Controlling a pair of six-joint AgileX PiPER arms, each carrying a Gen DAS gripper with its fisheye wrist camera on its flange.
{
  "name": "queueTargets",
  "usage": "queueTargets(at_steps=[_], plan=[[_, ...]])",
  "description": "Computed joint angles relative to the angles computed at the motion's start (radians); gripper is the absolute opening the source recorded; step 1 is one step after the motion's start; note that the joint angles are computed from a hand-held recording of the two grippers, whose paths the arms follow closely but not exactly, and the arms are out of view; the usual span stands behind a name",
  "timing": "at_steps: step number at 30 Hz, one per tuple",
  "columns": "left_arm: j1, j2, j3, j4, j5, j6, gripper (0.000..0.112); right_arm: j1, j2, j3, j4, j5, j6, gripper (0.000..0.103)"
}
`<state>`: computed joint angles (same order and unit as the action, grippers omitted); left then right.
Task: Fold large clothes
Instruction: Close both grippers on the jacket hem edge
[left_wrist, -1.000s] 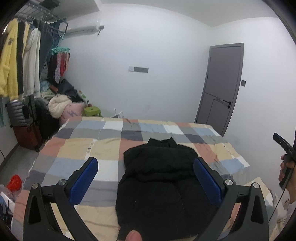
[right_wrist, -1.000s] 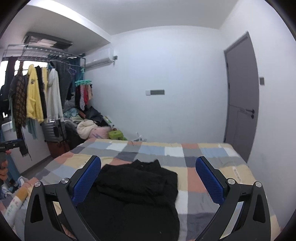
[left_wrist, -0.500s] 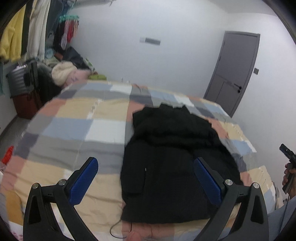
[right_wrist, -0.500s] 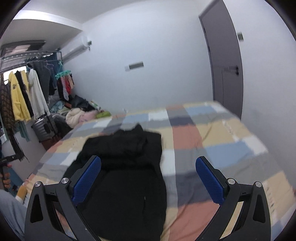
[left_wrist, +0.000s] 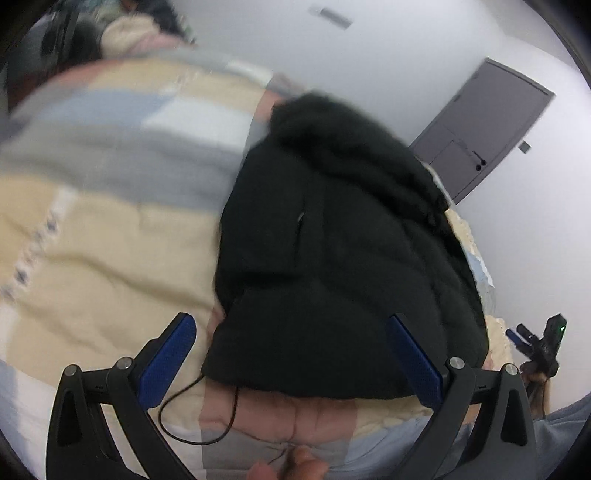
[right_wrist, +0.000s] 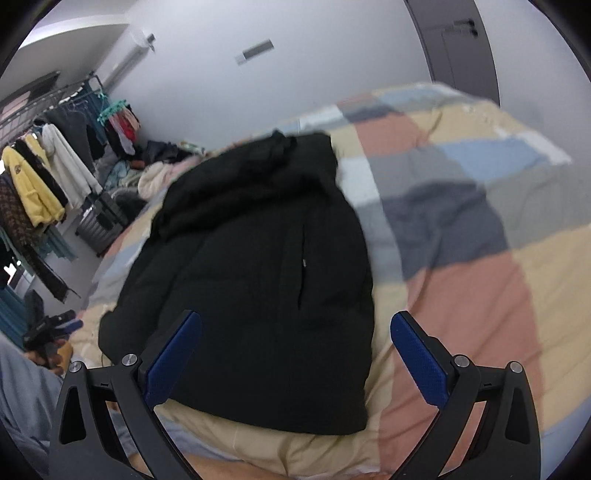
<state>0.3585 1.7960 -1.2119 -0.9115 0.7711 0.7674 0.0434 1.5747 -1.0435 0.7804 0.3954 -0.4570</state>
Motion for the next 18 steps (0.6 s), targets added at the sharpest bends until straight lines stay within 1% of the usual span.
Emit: queueTargets(at_steps=[4, 6, 9, 11, 13, 15, 18], plan=[[0.023, 0.112, -0.016, -0.073, 0.037, 0.069, 0.102, 0.007, 0.080, -0.007, 0.035, 0.007, -0.012, 0.103], [0.023, 0.147, -0.023, -0.101, 0.045, 0.090, 0.102, 0.016, 0.109, -0.010, 0.031, 0.000, -0.003, 0.103], [0.025, 0.208, -0.063, -0.141, 0.089, 0.120, 0.102, 0.020, 0.168, -0.043, 0.033, 0.019, 0.007, 0.103], [0.017, 0.234, -0.085, -0.153, 0.103, 0.137, 0.102, 0.027, 0.195, -0.057, -0.003, 0.016, 0.043, 0.103], [0.006, 0.274, -0.128, -0.154, 0.114, 0.130, 0.102, 0.023, 0.223, -0.077, -0.018, 0.033, 0.065, 0.103], [-0.009, 0.291, -0.143, -0.161, 0.109, 0.123, 0.102, 0.021, 0.252, -0.097, -0.073, 0.043, 0.132, 0.103], [-0.026, 0.310, -0.162, -0.166, 0.109, 0.122, 0.100, 0.002, 0.269, -0.098, -0.026, 0.053, 0.117, 0.103]])
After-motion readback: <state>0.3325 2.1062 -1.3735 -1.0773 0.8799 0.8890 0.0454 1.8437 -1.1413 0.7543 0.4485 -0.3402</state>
